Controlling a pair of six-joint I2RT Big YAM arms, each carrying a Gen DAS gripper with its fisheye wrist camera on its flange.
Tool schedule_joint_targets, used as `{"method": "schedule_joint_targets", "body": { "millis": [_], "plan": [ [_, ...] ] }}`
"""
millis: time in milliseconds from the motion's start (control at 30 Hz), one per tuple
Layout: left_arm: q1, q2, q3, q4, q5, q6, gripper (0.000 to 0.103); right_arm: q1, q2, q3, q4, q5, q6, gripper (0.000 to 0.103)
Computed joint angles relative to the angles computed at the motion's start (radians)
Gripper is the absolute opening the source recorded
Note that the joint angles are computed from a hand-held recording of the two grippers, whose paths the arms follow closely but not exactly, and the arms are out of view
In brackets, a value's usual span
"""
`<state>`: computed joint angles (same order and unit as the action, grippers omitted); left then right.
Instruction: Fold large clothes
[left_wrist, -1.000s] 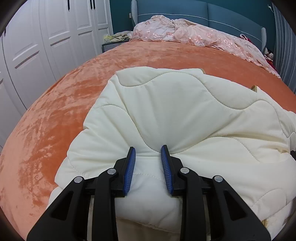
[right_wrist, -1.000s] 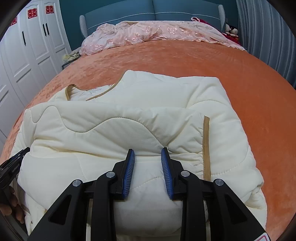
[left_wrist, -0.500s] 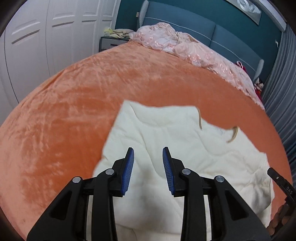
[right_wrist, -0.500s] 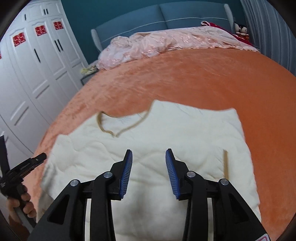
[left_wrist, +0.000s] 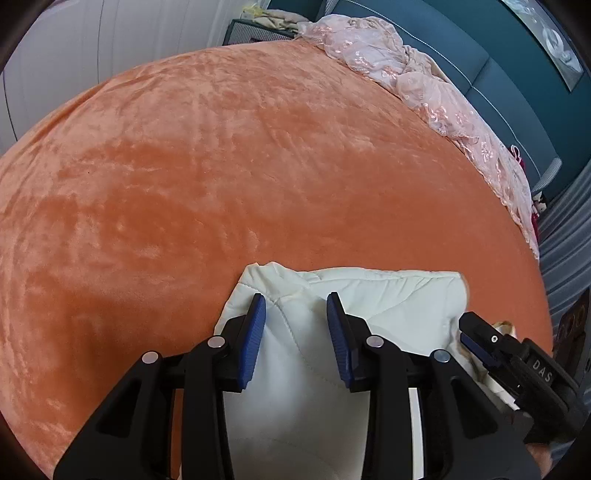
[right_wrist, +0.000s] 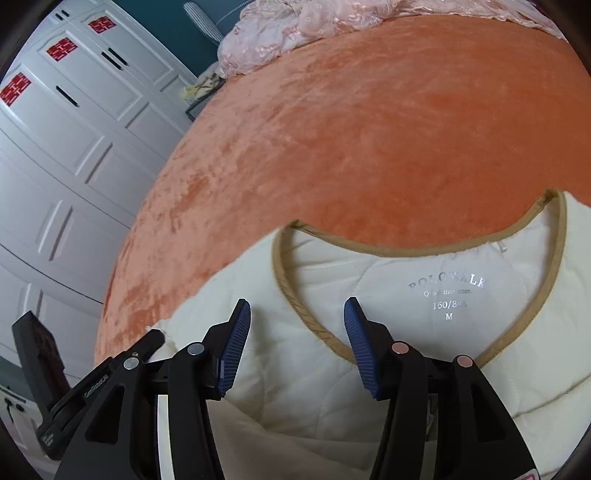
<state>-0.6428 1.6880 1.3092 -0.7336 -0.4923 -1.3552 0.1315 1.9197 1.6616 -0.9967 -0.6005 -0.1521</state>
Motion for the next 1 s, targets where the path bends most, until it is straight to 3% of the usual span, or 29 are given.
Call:
{"method": "schedule_joint_targets", "body": {
  "millis": [67,133,233,400,633,767,800,833,900,933,967,1000],
  "plan": [
    [-0.027,0.018,-0.002,0.003,-0.078,0.026,0.033,-0.006,-0.007,-0.041,0.050,-0.043,-0.022,0.051],
    [-0.046,0.034,-0.004,0.000,-0.133,0.025,0.033,-0.011,-0.012,-0.059,0.054,-0.091,-0.074,0.004],
    [-0.054,0.040,-0.001,-0.011,-0.166,0.012,0.035,-0.027,-0.072,-0.151,0.209,-0.119,-0.036,0.003],
    [-0.063,0.061,0.024,-0.056,-0.199,0.005,0.035,-0.026,-0.117,-0.226,0.344,-0.074,0.000,0.003],
    [-0.069,0.107,0.080,-0.139,-0.231,0.003,0.035,0.008,-0.075,-0.193,0.291,0.069,-0.014,0.000],
    [-0.067,0.131,0.123,-0.207,-0.231,-0.004,0.036,-0.015,-0.068,-0.181,0.284,0.021,0.035,0.000],
    [-0.065,0.135,0.135,-0.227,-0.225,-0.003,0.036,-0.030,-0.095,-0.203,0.324,0.042,0.077,0.002],
    [-0.063,0.136,0.145,-0.246,-0.212,0.002,0.036,-0.051,-0.126,-0.227,0.367,0.064,0.131,0.012],
    [-0.062,0.141,0.196,-0.349,-0.195,-0.007,0.038,-0.135,-0.160,-0.232,0.395,-0.022,0.232,0.015],
    [-0.074,0.149,0.238,-0.430,-0.221,-0.018,0.036,-0.178,-0.161,-0.209,0.367,-0.050,0.253,0.015],
    [-0.089,0.145,0.262,-0.460,-0.250,-0.011,0.036,-0.222,-0.154,-0.175,0.327,-0.058,0.255,0.015],
    [-0.105,0.130,0.273,-0.439,-0.270,0.024,0.036,-0.258,-0.145,-0.144,0.297,-0.055,0.236,0.015]
  ]
}}
